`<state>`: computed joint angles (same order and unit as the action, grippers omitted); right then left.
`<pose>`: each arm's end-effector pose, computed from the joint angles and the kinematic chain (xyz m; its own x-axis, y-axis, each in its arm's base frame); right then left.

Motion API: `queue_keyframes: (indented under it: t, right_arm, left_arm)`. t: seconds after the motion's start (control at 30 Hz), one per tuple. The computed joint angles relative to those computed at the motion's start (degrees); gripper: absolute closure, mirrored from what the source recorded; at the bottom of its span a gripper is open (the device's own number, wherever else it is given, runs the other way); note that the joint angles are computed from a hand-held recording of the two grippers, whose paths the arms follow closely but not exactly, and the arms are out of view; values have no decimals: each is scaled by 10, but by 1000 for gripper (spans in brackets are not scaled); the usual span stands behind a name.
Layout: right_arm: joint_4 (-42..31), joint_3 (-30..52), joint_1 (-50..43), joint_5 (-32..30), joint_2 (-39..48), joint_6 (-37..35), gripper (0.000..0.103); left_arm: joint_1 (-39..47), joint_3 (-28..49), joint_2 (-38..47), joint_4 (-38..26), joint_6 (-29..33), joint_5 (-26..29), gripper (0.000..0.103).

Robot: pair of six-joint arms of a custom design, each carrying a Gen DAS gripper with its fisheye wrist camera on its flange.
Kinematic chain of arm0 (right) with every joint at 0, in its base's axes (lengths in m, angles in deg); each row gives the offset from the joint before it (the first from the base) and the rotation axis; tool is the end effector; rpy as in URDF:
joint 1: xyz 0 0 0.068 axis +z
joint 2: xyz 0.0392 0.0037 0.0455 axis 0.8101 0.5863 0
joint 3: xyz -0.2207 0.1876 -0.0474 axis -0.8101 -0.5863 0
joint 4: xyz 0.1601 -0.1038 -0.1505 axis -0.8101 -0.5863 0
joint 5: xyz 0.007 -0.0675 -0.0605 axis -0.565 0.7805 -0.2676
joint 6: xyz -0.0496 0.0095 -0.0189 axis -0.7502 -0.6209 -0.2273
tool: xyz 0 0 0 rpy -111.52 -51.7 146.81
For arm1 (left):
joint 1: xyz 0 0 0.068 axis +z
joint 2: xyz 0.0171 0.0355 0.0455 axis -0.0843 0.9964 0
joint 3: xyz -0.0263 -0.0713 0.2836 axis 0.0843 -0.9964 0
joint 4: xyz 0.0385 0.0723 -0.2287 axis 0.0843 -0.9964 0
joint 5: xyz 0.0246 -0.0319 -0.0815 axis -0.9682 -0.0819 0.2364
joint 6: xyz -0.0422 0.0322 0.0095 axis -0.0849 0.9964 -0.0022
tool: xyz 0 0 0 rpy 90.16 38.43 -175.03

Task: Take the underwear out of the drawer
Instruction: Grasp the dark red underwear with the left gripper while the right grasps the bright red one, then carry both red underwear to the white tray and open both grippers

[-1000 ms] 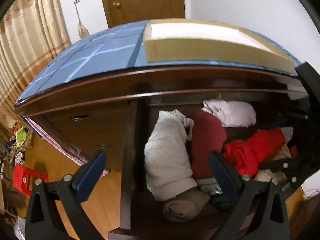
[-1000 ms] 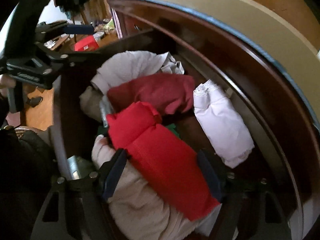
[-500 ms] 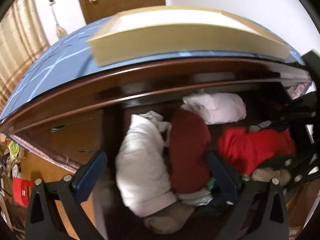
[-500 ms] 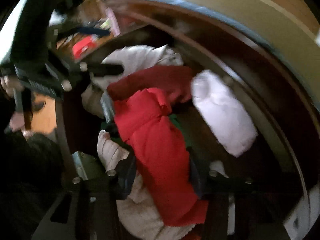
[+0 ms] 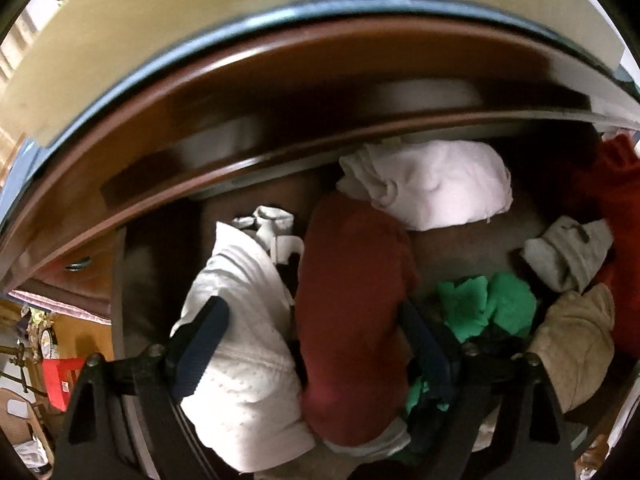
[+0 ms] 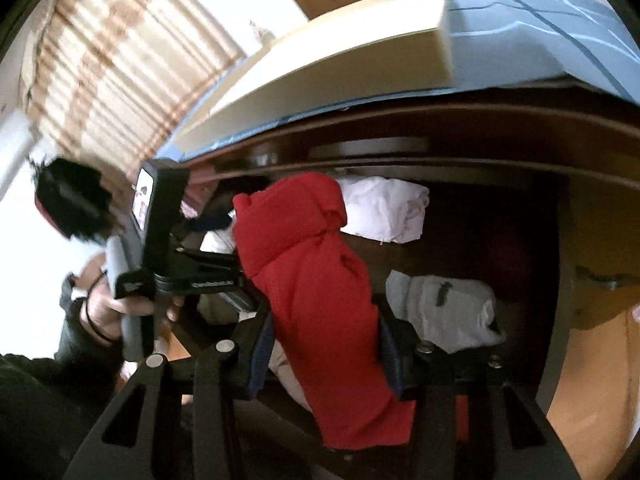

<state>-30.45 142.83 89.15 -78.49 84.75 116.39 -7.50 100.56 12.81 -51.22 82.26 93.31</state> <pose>0.1988 0.1411 0.3808 -0.8424 0.2981 -0.4489 0.0275 0.8558 0.5167 0.3239 -0.0172 0.3316 -0.7609 0.5374 -0.3636 0.5227 0.8397 0.1473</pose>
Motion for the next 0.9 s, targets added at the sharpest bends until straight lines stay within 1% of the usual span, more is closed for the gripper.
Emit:
queue_keyframes:
  t: [0.07, 0.13, 0.17, 0.2, 0.23, 0.27, 0.3, 0.33, 0.37, 0.5, 0.63, 0.73, 0.77, 0.9]
  right_arm:
    - [14, -12, 7, 12, -16, 27, 54]
    - [43, -28, 6, 17, -28, 65, 54]
    - [60, -37, 5, 17, -34, 85, 54]
    - [81, -50, 6, 19, -41, 108, 54]
    - [99, -59, 8, 23, -45, 126, 54]
    - [104, -59, 7, 24, -45, 135, 54]
    - [117, -63, 13, 33, -43, 147, 54]
    - [124, -62, 23, 44, -42, 158, 54]
    - [136, -68, 25, 48, -40, 163, 54]
    - [149, -62, 48, 77, -36, 185, 54]
    - [138, -49, 73, 113, -32, 193, 54]
    - [144, -44, 85, 126, -36, 203, 54]
    - [148, -45, 85, 127, -36, 204, 54]
    - [150, -17, 90, 133, -30, 200, 54]
  left_arm:
    - [-7, -4, 1, 5, 3, -12, 25]
    - [-9, -14, -6, 8, 14, 1, 47]
    - [-7, -17, -8, 8, 19, 10, 54]
    - [-3, -15, -7, 4, 23, 20, 67]
    - [5, -10, -3, -4, 25, 35, 74]
    - [10, -5, -1, -9, 24, 45, 77]
    - [25, 11, 6, -30, 27, 75, 82]
    - [43, 32, 16, -59, 28, 111, 83]
    - [56, 43, 20, -74, 33, 133, 83]
    - [91, 45, 5, -88, 55, 174, 84]
    - [129, 78, -10, -133, 77, 223, 84]
    - [177, 84, -24, -157, 117, 265, 85]
    - [192, 99, -23, -173, 126, 284, 85]
    - [234, 140, -29, -204, 151, 325, 84]
